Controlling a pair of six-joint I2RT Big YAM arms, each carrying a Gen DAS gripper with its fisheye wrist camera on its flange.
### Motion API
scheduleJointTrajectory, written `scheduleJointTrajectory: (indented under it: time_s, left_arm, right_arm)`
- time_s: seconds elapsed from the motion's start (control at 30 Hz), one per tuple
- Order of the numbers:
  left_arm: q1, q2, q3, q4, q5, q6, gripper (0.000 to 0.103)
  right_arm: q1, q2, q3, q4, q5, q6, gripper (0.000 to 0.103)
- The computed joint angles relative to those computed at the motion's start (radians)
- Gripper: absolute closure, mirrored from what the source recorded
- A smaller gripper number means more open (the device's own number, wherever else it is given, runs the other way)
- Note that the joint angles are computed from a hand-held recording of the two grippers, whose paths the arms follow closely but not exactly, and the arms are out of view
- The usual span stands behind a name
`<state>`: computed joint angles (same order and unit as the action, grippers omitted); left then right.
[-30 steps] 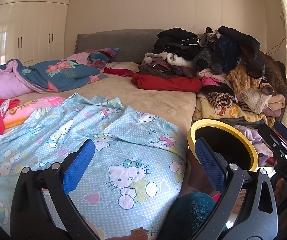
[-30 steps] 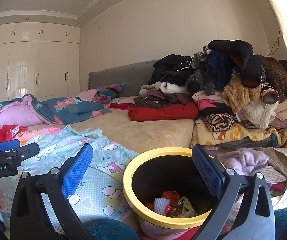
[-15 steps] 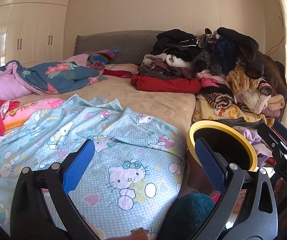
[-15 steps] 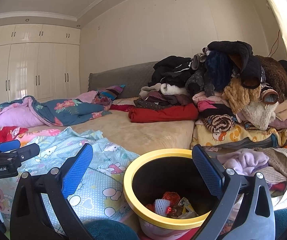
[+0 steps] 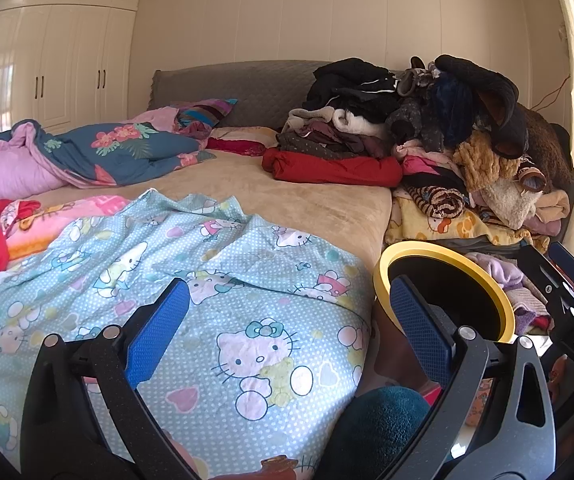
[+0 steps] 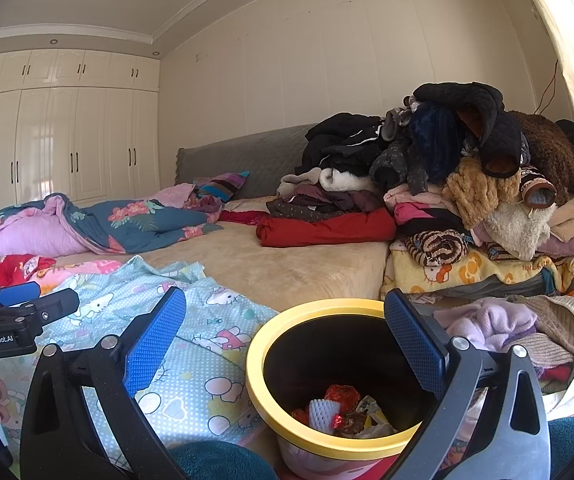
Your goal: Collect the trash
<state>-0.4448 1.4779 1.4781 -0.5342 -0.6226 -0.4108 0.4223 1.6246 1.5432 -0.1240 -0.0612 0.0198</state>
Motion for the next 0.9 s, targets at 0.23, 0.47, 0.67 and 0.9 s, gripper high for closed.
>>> scheduleJointTrajectory:
  time_s: [0.23, 0.47, 0.67, 0.9]
  left_arm:
    - [0.000, 0.000, 0.000, -0.001, 0.001, -0.001, 0.011]
    - [0.001, -0.001, -0.001, 0.000, 0.000, 0.000, 0.011]
    - [0.002, -0.002, -0.003, 0.002, 0.004, -0.003, 0.011]
    - [0.009, 0.011, 0.020, -0.057, -0.004, -0.060, 0.011]
  right_arm:
    - [0.000, 0.000, -0.001, 0.003, 0.001, 0.000, 0.006]
    - [0.000, 0.000, -0.002, 0.006, 0.005, 0.001, 0.006]
    - [-0.001, -0.002, -0.003, 0.002, 0.002, 0.000, 0.006]
    - [0.000, 0.000, 0.022, -0.021, -0.020, 0.000, 0.006]
